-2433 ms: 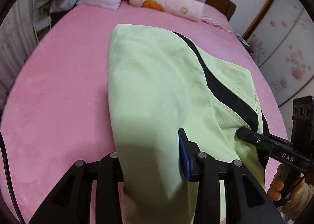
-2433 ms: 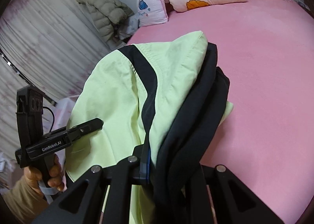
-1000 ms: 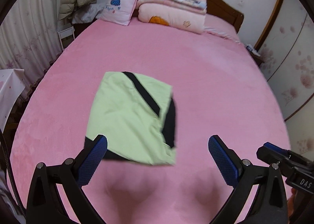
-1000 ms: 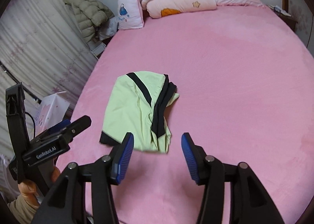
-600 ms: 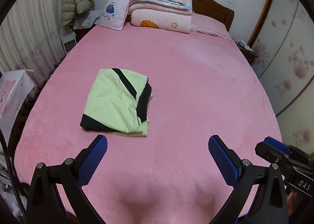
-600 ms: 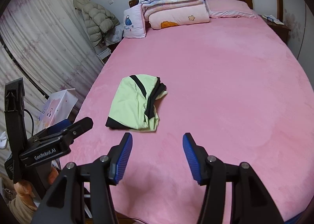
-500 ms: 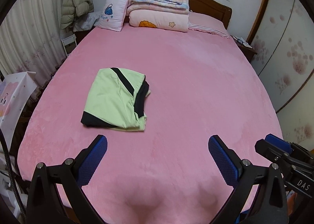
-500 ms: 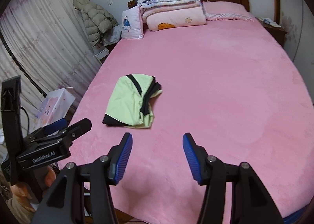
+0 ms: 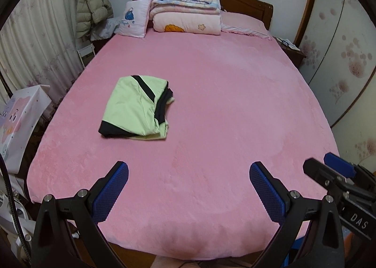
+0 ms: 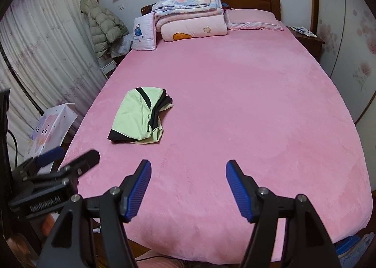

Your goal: Fold large clothes

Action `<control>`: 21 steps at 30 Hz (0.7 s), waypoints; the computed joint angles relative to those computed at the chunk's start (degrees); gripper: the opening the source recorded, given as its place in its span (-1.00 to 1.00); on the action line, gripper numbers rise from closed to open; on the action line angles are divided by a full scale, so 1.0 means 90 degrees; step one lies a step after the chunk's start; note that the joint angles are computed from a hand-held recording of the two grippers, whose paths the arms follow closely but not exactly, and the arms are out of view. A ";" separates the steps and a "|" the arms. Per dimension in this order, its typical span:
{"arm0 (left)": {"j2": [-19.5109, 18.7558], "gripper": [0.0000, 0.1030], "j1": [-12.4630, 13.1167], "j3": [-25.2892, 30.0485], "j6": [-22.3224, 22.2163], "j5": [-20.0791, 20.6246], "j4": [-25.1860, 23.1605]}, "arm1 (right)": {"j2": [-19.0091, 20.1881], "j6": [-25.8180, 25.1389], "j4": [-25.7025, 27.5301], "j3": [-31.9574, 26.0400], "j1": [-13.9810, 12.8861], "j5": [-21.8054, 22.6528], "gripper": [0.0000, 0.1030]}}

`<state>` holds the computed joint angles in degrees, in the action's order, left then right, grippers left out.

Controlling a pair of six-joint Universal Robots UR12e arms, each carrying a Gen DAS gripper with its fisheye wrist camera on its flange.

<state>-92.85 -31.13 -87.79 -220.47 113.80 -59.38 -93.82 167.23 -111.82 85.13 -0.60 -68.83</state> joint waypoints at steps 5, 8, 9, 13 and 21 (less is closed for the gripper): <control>-0.0058 0.99 -0.0068 0.0070 0.0047 -0.0064 -0.0072 | -0.0026 -0.0056 0.0011 0.0011 0.0027 -0.0267 0.29; -0.0086 0.99 -0.0111 0.0110 0.0089 -0.0037 -0.0088 | -0.0039 -0.0092 0.0065 0.0019 0.0032 -0.0377 0.29; -0.0101 0.99 -0.0121 0.0128 0.0098 -0.0028 -0.0105 | -0.0043 -0.0095 0.0079 0.0021 0.0021 -0.0378 0.29; -0.0124 0.99 -0.0138 0.0172 0.0127 -0.0085 -0.0113 | -0.0058 -0.0081 0.0072 0.0036 -0.0003 -0.0463 0.29; -0.0193 0.99 -0.0133 0.0263 0.0216 -0.0208 -0.0180 | -0.0089 -0.0029 0.0070 0.0064 -0.0015 -0.0652 0.29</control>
<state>-94.59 -32.32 -85.42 -218.53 111.93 -61.00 -94.62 166.97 -111.19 85.71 -0.74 -74.70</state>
